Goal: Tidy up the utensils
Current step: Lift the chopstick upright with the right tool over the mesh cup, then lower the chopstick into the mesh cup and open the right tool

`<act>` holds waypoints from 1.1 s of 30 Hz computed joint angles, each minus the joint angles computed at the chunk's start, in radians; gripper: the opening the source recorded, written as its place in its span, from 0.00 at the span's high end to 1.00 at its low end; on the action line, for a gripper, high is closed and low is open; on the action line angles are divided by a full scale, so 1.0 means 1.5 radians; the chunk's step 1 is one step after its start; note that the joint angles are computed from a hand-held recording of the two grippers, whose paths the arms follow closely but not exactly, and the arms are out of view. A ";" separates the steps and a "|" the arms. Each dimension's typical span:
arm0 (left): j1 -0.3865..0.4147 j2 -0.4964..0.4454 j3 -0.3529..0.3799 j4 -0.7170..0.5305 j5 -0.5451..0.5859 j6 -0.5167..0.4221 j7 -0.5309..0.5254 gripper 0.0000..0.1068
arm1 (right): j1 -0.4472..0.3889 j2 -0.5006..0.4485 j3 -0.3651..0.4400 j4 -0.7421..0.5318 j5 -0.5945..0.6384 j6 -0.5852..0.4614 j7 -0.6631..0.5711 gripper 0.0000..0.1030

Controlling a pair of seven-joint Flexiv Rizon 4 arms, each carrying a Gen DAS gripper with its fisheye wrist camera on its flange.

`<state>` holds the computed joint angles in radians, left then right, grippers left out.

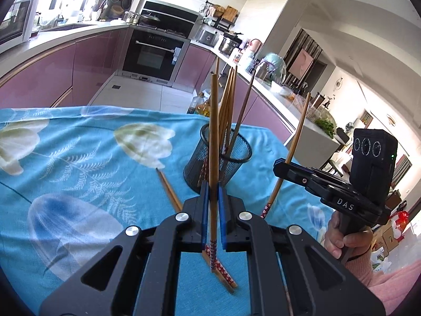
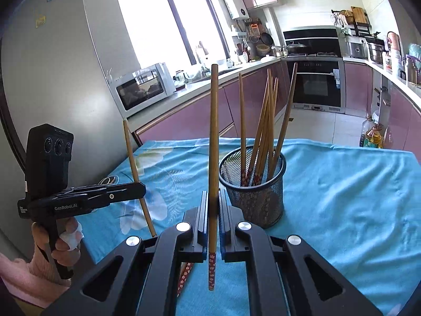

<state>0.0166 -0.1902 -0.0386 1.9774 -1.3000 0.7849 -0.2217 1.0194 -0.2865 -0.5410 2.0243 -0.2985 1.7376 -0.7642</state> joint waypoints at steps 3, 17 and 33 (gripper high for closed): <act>0.001 0.002 -0.002 -0.007 -0.013 -0.006 0.004 0.93 | 0.023 0.000 -0.031 0.000 0.003 0.007 -0.003 0.94; -0.013 -0.008 -0.017 -0.071 -0.072 0.015 0.017 0.93 | 0.109 -0.016 -0.158 -0.044 0.049 0.009 -0.052 0.94; -0.030 -0.030 -0.039 -0.153 -0.093 0.055 0.015 0.93 | 0.066 -0.059 -0.147 -0.128 0.056 -0.005 -0.055 0.94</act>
